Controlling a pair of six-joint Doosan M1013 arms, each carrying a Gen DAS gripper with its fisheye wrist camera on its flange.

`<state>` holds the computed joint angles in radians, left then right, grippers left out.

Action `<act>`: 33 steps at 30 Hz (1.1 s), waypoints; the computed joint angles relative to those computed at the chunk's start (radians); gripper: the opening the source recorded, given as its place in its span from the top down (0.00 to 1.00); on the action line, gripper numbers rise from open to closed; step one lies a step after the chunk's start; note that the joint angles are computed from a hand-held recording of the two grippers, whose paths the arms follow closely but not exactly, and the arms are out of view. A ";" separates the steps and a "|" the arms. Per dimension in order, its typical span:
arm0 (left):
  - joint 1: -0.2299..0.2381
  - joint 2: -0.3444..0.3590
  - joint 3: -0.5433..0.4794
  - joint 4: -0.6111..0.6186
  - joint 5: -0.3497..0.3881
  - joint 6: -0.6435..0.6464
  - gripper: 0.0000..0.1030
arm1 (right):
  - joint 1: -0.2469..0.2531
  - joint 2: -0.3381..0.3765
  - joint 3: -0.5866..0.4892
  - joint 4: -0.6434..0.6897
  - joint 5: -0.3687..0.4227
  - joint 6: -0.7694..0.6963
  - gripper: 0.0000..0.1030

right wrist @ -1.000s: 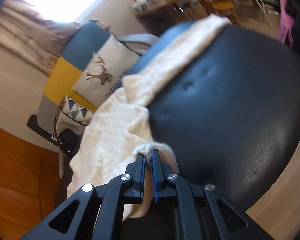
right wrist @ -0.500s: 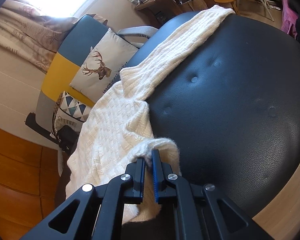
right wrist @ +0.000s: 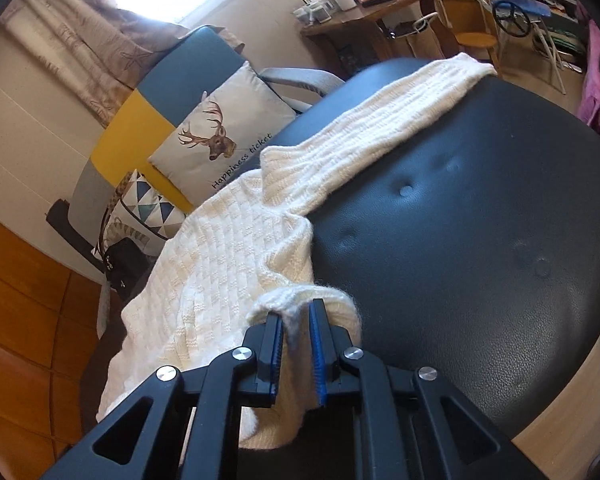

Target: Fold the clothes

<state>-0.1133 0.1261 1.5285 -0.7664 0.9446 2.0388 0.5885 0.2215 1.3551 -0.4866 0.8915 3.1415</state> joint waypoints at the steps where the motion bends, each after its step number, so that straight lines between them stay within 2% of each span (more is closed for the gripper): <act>1: 0.021 -0.006 -0.008 -0.084 0.026 0.034 0.95 | -0.001 -0.004 0.004 -0.009 -0.015 0.005 0.91; 5: 0.085 -0.021 -0.045 -0.347 0.124 0.141 0.95 | -0.003 -0.021 0.018 -0.055 -0.087 0.036 0.94; 8: 0.103 -0.009 -0.081 -0.423 0.209 0.146 0.94 | -0.002 -0.041 0.031 -0.105 -0.150 0.070 0.94; 10: 0.097 -0.008 -0.088 -0.392 0.248 0.141 0.94 | 0.002 -0.057 0.041 -0.128 -0.181 0.077 0.94; 11: 0.092 -0.009 -0.087 -0.368 0.265 0.133 0.93 | 0.007 -0.063 0.044 -0.142 -0.170 0.074 0.94; 14: 0.073 0.002 -0.074 -0.294 0.319 0.081 0.83 | 0.022 -0.080 0.063 -0.150 -0.083 0.074 0.94; 16: 0.060 0.007 -0.052 -0.253 0.348 0.041 0.74 | 0.024 -0.085 0.078 -0.122 0.002 0.080 0.94; 17: 0.058 0.014 -0.044 -0.249 0.370 0.020 0.72 | 0.021 -0.088 0.088 -0.098 0.030 0.080 0.94; 19: 0.051 0.022 -0.031 -0.215 0.387 -0.030 0.66 | 0.011 -0.091 0.110 -0.033 0.053 0.076 0.91; 20: 0.052 0.020 -0.024 -0.205 0.385 -0.042 0.65 | 0.006 -0.086 0.110 0.008 0.058 0.051 0.91; 22: 0.055 0.015 -0.011 -0.186 0.378 -0.067 0.65 | 0.000 -0.064 0.088 0.088 0.076 -0.047 0.81; 24: 0.071 -0.005 0.014 -0.180 0.341 -0.088 0.65 | 0.005 -0.030 0.048 0.142 0.070 -0.184 0.81; 28: 0.111 -0.011 0.009 -0.121 0.180 -0.220 0.62 | 0.037 0.053 -0.062 0.167 0.076 -0.445 0.81; 31: 0.129 0.003 -0.006 -0.032 0.072 -0.337 0.62 | 0.065 0.138 -0.177 0.140 0.161 -0.607 0.81; 33: 0.138 0.035 -0.029 0.006 0.048 -0.384 0.62 | 0.072 0.179 -0.230 0.150 0.198 -0.692 0.81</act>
<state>0.0247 0.1612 1.4998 -0.7601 0.9925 1.6545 0.6609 0.4007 1.1249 -0.3364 1.0897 2.4497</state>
